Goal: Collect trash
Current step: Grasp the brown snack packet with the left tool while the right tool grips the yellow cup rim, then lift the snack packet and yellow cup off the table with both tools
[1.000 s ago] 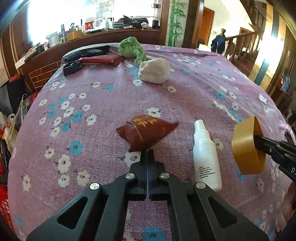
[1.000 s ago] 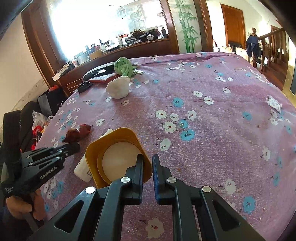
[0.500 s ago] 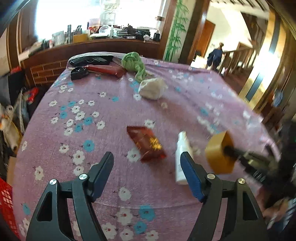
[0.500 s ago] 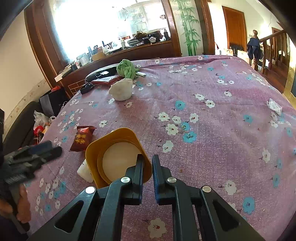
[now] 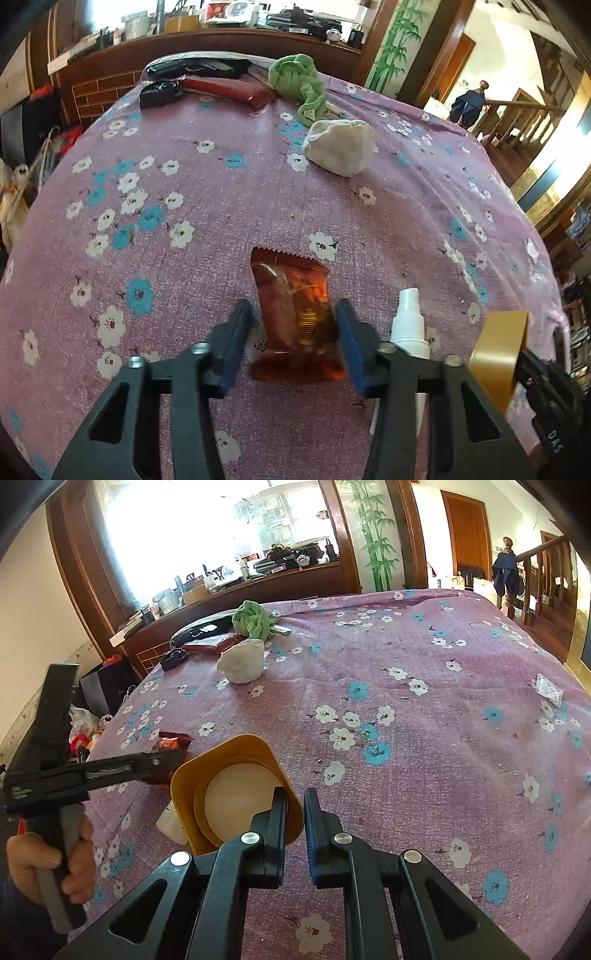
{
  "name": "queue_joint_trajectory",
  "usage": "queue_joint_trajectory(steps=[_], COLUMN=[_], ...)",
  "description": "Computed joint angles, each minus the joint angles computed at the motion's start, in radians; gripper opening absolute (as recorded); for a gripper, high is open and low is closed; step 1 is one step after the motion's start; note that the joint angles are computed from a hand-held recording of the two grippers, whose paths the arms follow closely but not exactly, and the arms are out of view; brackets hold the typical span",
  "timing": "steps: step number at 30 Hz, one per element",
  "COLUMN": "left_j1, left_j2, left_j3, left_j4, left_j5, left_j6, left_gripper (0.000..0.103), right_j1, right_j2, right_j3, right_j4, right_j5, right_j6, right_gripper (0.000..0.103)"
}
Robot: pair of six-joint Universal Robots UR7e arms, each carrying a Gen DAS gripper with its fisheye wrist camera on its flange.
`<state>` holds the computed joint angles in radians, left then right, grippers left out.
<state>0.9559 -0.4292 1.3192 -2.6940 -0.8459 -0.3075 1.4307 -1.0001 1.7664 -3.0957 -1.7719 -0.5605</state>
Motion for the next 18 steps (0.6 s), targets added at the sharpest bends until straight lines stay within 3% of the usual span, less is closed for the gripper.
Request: queue_joint_trajectory(steps=[2, 6, 14, 18], left_j1=[-0.002, -0.011, -0.084, -0.113], left_j2=[-0.003, -0.029, -0.088, -0.063], left_j3=[0.017, 0.081, 0.291, 0.327], left_j4=[-0.035, -0.109, -0.407, -0.579], left_j5=[0.002, 0.002, 0.145, 0.235], left_j6=[0.019, 0.046, 0.148, 0.230], left_gripper=[0.032, 0.031, 0.031, 0.031], right_j1=[0.000, 0.002, 0.013, 0.020], right_j2=[0.000, 0.000, 0.000, 0.001], right_j3=[0.000, 0.003, 0.024, 0.043], right_j4=[-0.001, -0.001, -0.027, -0.054], right_j5=[-0.001, 0.000, 0.021, 0.028], right_j6=[-0.001, -0.008, -0.063, -0.102], right_gripper=[0.010, 0.010, 0.010, 0.010])
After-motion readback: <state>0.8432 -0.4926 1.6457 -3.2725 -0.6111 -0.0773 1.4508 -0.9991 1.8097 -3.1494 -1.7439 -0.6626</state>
